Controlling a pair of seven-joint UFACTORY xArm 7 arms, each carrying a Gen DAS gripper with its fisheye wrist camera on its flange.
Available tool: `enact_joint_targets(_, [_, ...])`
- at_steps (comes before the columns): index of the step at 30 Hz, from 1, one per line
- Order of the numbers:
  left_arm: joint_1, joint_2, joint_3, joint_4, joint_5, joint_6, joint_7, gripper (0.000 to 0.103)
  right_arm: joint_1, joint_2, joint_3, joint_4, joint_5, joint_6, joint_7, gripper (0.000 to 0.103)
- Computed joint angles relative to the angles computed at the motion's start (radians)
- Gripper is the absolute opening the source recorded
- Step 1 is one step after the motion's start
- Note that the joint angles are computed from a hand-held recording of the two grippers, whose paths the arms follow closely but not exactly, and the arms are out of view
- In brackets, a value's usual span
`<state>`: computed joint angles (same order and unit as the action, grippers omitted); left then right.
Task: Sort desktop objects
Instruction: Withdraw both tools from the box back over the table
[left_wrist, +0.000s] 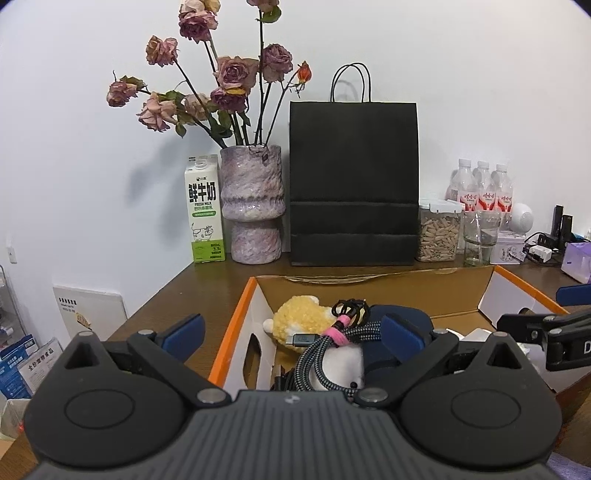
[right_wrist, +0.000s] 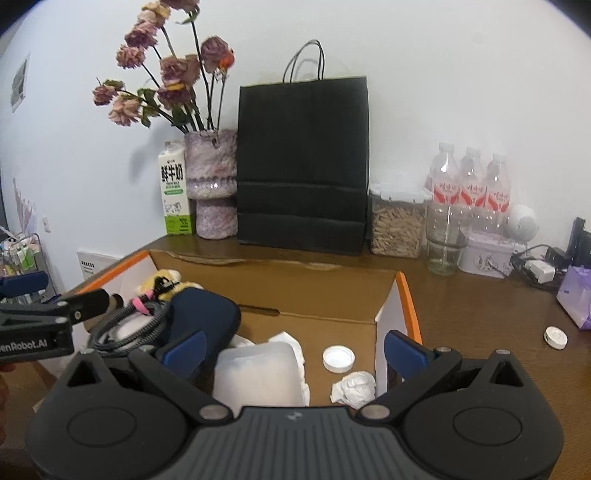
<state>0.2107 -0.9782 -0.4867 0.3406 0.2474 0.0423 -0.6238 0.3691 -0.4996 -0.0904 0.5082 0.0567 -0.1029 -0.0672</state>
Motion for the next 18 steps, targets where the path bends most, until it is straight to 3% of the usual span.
enact_joint_targets(8, [-0.117,-0.111,0.099,-0.037,0.001,0.116,0.060,0.103,0.007,-0.154,0.006,-0.066,-0.009,0.089,-0.043,0.103])
enact_joint_targets(18, [-0.232,-0.327,0.215,-0.098,-0.014,0.363,0.161,0.103,0.007,-0.382,0.016,-0.181,0.028,0.282,-0.122,0.103])
